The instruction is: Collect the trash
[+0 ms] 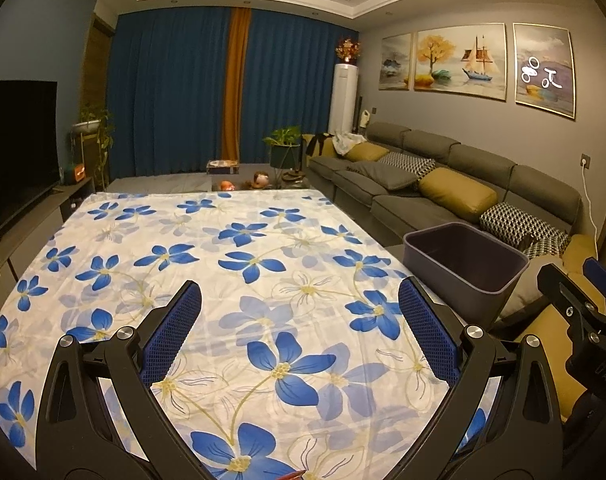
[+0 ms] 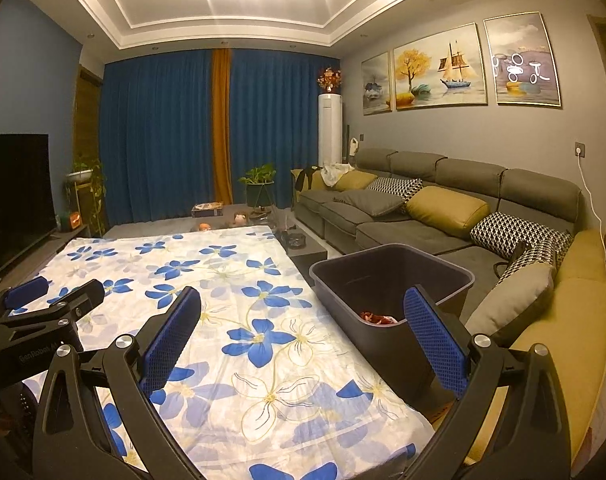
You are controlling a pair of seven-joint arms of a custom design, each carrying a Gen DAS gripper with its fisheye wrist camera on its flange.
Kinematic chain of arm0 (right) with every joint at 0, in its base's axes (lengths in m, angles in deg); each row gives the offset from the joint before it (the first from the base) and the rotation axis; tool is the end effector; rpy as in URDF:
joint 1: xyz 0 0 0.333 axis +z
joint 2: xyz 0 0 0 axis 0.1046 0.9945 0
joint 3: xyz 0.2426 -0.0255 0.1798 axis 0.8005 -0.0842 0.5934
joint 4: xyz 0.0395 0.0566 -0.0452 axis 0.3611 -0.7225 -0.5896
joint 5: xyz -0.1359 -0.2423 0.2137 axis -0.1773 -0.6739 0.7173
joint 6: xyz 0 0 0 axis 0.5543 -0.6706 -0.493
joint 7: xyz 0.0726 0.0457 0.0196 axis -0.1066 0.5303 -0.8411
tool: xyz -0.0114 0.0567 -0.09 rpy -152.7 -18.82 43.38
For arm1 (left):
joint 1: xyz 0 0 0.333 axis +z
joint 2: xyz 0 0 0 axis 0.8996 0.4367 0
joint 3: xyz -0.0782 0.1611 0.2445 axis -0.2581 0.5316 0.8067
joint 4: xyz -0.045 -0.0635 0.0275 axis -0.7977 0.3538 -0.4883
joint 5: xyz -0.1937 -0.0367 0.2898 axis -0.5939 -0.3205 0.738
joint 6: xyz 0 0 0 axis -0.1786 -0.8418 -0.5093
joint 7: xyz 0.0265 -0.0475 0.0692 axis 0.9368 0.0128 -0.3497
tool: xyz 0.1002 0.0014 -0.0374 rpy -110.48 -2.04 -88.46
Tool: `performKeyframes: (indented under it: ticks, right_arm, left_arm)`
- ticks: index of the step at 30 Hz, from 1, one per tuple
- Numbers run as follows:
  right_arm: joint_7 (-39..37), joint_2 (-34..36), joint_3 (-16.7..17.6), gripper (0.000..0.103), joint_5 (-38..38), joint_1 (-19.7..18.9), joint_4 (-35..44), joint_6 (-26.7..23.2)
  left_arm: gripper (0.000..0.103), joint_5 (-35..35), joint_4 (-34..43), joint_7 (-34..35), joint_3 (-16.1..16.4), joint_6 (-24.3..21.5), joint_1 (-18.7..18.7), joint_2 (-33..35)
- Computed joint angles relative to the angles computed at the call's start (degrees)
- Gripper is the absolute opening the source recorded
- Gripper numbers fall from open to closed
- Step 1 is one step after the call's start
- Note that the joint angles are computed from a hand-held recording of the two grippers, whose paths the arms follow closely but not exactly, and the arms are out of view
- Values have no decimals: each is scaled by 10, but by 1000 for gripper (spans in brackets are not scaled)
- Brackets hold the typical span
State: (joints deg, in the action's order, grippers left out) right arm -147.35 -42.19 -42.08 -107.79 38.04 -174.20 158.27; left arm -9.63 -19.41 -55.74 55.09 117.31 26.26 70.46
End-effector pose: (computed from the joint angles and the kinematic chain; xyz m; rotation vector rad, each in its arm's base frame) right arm 0.4909 0.3602 0.4824 -1.3523 1.5055 -1.1244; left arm 0.5473 -0.4672 0.4729 -1.4905 1.5901 -1.1389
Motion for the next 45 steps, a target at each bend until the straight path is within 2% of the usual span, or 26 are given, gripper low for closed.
performKeyframes:
  ticks: [45]
  right_arm:
    - [12,-10,4,97,-10,-4,-10,3]
  left_arm:
    - [97,7,14,9,2,-7,-11,2]
